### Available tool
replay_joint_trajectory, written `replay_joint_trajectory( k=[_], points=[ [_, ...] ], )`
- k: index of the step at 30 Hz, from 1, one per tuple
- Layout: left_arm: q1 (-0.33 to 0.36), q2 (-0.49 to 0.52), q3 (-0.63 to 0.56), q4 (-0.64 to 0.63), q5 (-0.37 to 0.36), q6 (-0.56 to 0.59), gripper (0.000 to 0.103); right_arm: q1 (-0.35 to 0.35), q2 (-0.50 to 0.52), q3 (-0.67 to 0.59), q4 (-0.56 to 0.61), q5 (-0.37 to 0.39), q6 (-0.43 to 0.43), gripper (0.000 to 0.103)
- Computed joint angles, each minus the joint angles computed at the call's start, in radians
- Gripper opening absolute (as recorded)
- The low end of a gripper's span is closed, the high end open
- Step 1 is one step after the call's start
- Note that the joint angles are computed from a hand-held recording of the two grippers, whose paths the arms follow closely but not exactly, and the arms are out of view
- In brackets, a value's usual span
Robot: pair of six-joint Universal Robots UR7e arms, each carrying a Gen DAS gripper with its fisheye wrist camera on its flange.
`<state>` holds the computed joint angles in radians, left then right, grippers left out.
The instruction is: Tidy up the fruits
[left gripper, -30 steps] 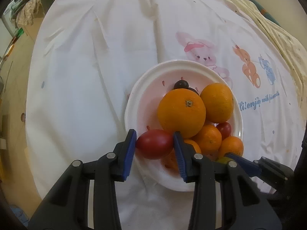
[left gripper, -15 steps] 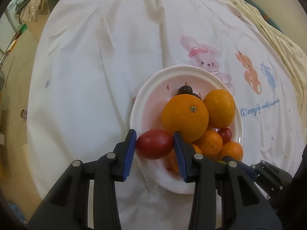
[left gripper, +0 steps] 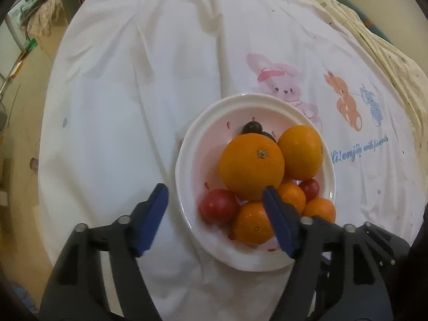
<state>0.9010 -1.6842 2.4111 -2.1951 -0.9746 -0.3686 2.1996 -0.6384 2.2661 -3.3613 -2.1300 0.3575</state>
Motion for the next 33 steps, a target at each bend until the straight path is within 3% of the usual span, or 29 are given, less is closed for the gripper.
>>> replay_joint_trajectory(
  k=[2, 4, 7, 14, 17, 23, 27, 29, 33],
  points=[
    [0.0, -0.002, -0.005, 0.003, -0.004, -0.001, 0.072, 0.003, 0.0, 0.002, -0.015, -0.004, -0.009, 0.042],
    [0.002, -0.013, -0.005, -0.008, 0.0, -0.006, 0.072, 0.011, 0.001, 0.007, -0.045, -0.005, -0.019, 0.06],
    [0.004, -0.032, -0.007, -0.014, 0.006, -0.024, 0.074, 0.026, -0.001, 0.01, -0.076, -0.021, -0.036, 0.067],
    [-0.037, -0.112, 0.013, 0.017, 0.073, -0.062, 0.074, 0.031, -0.041, 0.044, -0.11, -0.01, -0.016, 0.069],
    [-0.081, -0.167, 0.022, 0.067, 0.115, -0.077, 0.074, 0.041, -0.074, 0.07, -0.124, -0.011, 0.013, 0.079],
    [-0.22, -0.306, 0.055, 0.247, 0.226, -0.16, 0.074, 0.09, -0.157, 0.129, -0.117, -0.046, 0.124, 0.095],
    [-0.291, -0.417, 0.061, 0.373, 0.188, -0.212, 0.079, 0.122, -0.193, 0.163, -0.098, -0.057, 0.193, 0.097],
    [-0.345, -0.465, 0.062, 0.485, 0.203, -0.27, 0.092, 0.157, -0.208, 0.176, -0.068, -0.098, 0.235, 0.098],
    [-0.422, -0.571, 0.047, 0.688, 0.172, -0.38, 0.093, 0.226, -0.233, 0.202, -0.027, -0.169, 0.344, 0.099]
  ],
)
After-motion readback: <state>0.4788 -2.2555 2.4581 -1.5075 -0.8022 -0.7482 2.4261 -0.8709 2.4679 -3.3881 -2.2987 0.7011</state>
